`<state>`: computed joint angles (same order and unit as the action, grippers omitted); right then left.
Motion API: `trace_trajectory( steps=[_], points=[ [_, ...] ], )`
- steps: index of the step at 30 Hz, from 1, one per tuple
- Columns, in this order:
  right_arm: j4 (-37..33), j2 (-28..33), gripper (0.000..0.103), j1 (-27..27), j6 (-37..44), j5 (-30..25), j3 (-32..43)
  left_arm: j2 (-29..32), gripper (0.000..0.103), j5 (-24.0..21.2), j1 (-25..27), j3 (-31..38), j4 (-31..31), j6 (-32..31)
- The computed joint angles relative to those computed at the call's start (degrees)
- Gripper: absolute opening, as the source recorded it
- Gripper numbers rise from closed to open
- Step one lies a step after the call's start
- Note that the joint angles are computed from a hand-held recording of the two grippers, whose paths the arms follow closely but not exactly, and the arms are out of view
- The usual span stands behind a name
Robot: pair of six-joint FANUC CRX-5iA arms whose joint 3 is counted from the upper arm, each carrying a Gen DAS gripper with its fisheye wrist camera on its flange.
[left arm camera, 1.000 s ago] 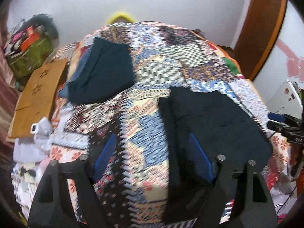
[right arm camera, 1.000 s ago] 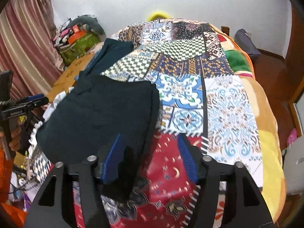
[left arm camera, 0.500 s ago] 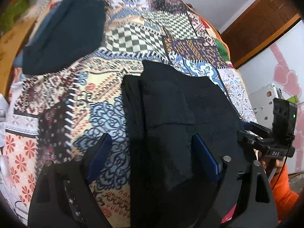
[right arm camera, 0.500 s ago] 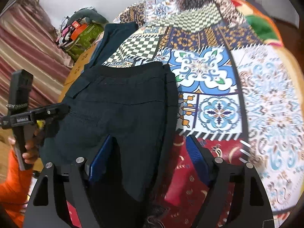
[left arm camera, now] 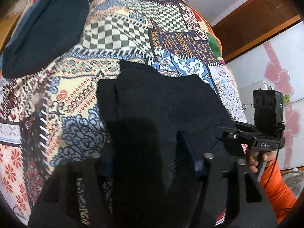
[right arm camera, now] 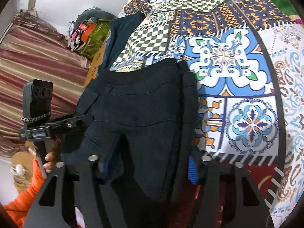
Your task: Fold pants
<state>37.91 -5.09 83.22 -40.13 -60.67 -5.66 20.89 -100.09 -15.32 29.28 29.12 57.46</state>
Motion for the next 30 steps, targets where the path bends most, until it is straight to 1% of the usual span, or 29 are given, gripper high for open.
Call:
trace_trajectory(
  steps=[1, 2, 4, 6, 10, 12, 15, 18, 21, 22, 23, 26, 28, 30],
  points=[
    [-0.12, 0.16, 0.038, 0.00, 0.53, -0.13, 0.52, -1.14, 0.047, 1.25, 0.28, -1.00, 0.22, -1.75],
    [-0.23, 0.61, 0.036, 0.20, 1.46, -1.48, 1.60, -1.90, 0.042, 2.20, 0.49, -1.83, 0.49, -2.87],
    [-0.45, 1.97, 0.029, 0.38, 3.60, -4.44, 4.16, -3.39, 0.039, 3.76, 1.03, -3.26, 1.23, -4.79],
    [0.18, 3.80, 0.025, 0.61, 5.96, -7.91, 7.31, -4.70, 0.035, 5.17, 1.77, -4.35, 2.43, -6.56],
    [2.45, 6.69, 0.022, 0.19, 10.55, -12.13, 12.35, -6.13, 0.033, 7.78, 3.78, -4.07, 5.95, -8.63],
    [4.20, 9.28, 0.022, -0.44, 14.39, -14.93, 16.56, -6.65, 0.032, 9.68, 4.85, -3.25, 7.84, -9.44],
    [7.30, 12.67, 0.021, -1.98, 19.84, -17.34, 22.09, -6.45, 0.032, 12.40, 6.39, -0.40, 9.99, -9.73],
    [10.25, 16.27, 0.021, -4.03, 25.43, -18.56, 27.97, -6.27, 0.032, 16.49, 7.53, 1.93, 11.20, -10.92],
    [12.73, 20.00, 0.021, -6.15, 31.65, -19.37, 34.37, -5.24, 0.032, 19.77, 8.80, 5.07, 12.32, -11.49],
    [13.59, 21.60, 0.021, -7.19, 34.02, -19.24, 36.95, -4.02, 0.032, 20.55, 9.32, 7.31, 12.81, -10.99],
    [14.24, 22.52, 0.021, -7.90, 35.48, -18.88, 38.40, -3.05, 0.032, 20.93, 9.51, 8.94, 12.96, -10.43],
    [14.89, 25.97, 0.021, -10.71, 40.13, -17.31, 43.88, 1.58, 0.032, 21.46, 10.28, 16.77, 12.54, -7.96],
    [14.77, 28.05, 0.021, -12.41, 42.56, -16.17, 47.02, 3.72, 0.032, 22.43, 10.28, 20.21, 11.61, -7.24],
    [14.44, 29.91, 0.021, -14.03, 44.54, -15.08, 49.62, 7.40, 0.032, 22.38, 10.25, 26.13, 10.12, -5.23]
  ],
)
